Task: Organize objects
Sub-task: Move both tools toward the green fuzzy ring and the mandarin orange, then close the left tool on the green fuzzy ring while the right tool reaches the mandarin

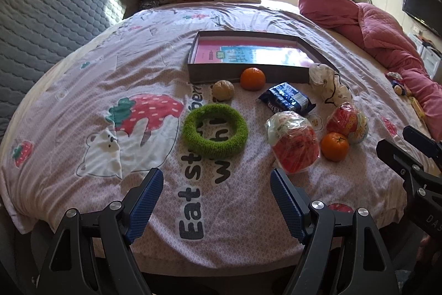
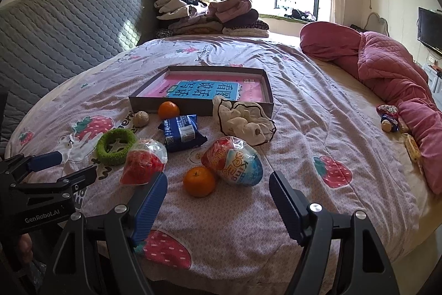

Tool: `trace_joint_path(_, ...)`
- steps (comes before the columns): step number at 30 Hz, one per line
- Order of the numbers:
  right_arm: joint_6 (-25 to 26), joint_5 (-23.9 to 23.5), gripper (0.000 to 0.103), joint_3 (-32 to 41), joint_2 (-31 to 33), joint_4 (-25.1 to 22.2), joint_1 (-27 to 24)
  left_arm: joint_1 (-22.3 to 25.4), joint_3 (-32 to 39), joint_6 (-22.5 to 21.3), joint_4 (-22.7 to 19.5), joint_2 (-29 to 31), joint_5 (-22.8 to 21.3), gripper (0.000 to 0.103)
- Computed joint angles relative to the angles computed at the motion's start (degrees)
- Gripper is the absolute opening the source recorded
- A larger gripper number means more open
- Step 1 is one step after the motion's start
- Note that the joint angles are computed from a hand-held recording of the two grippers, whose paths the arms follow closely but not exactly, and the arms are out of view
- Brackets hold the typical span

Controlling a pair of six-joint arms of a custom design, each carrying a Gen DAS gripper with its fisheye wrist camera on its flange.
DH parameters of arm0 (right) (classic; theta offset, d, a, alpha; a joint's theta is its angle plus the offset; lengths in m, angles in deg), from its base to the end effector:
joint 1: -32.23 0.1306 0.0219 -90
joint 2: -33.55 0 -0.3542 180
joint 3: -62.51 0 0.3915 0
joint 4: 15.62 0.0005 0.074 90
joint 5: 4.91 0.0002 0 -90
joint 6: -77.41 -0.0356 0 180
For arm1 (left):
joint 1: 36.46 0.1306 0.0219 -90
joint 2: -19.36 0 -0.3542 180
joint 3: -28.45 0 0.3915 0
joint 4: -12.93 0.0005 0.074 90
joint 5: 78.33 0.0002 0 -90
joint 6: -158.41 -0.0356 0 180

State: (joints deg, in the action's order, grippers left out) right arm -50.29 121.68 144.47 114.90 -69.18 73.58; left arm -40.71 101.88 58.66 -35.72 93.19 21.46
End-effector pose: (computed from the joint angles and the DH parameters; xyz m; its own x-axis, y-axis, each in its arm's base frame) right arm 0.3310 0.2623 0.4029 -0.6336 0.0965 -0.7677 0.1600 0.9871 -0.0080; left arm 0.3845 -0.0351 0.3855 -0.7111 0.2202 -0.6677 0.3091 0.9509 -0.0156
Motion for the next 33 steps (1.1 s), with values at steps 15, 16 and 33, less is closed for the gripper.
trace_joint_path(15, 0.1, -3.0, 0.076, -1.4, 1.5, 1.7, -1.2, 1.0, -1.0, -2.3, 3.0, 2.0, 4.9, 0.080)
trace_joint_path(16, -0.1, -3.4, 0.076, -1.6, 1.6, 2.0, -1.4, 1.0, -1.0, -2.4, 3.4, 2.2, 5.2, 0.080)
trace_joint_path(33, -0.1, -7.7, 0.070, -2.0, 5.0, 5.1, -3.9, 0.5, 0.4, -2.7, 7.4, 6.9, 6.6, 0.077)
